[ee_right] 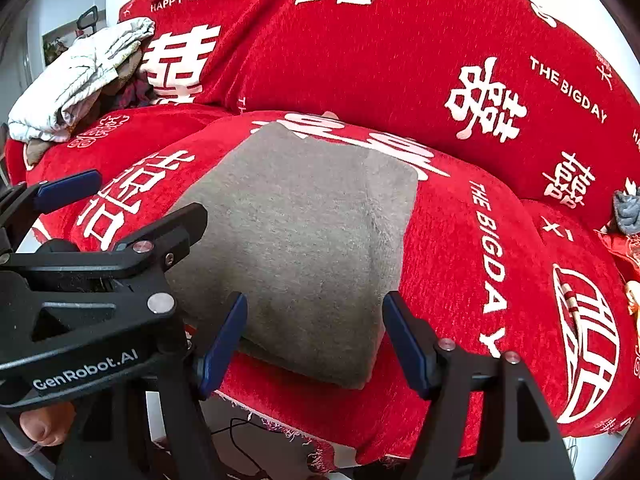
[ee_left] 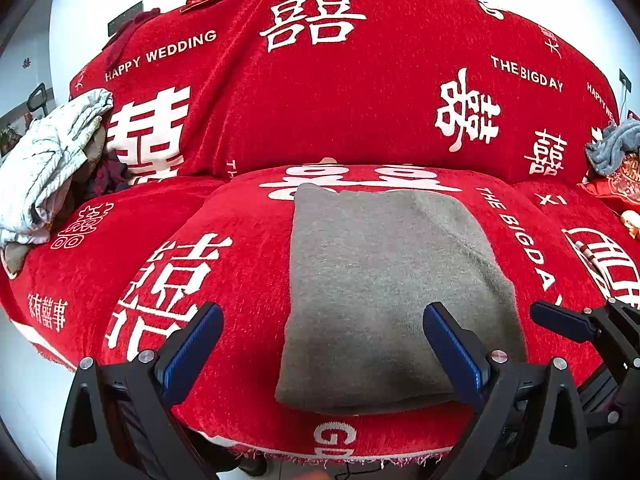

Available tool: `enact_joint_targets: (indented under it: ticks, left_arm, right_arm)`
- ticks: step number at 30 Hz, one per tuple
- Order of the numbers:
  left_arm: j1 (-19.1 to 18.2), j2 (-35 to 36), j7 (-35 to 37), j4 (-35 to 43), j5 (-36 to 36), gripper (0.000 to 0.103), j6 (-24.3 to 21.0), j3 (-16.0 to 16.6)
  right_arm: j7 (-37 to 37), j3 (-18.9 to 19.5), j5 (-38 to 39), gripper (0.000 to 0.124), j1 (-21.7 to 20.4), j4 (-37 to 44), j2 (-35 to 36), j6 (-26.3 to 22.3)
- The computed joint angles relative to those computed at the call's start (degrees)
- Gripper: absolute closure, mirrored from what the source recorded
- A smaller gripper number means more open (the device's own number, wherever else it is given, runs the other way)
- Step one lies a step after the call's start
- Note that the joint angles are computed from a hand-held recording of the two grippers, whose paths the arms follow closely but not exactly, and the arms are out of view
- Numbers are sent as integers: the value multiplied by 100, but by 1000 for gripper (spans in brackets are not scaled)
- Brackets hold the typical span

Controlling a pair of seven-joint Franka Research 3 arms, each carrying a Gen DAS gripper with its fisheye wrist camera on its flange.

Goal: Fold small clothes

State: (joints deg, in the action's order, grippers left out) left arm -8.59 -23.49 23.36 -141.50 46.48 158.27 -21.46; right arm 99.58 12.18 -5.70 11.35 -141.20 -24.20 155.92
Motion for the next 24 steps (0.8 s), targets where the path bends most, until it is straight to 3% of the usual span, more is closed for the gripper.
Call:
enact_joint_targets:
  ticks: [6,24]
  left_arm:
    - [-24,-154,-57,-90,-29,2,-90,4]
    - [63,-565,177,-369,-463,2,200,55]
  right_arm:
    - [102,72,-53,51,-28,-50,-140,-11]
    - [286,244,-316,51,-104,-39,-435,-130]
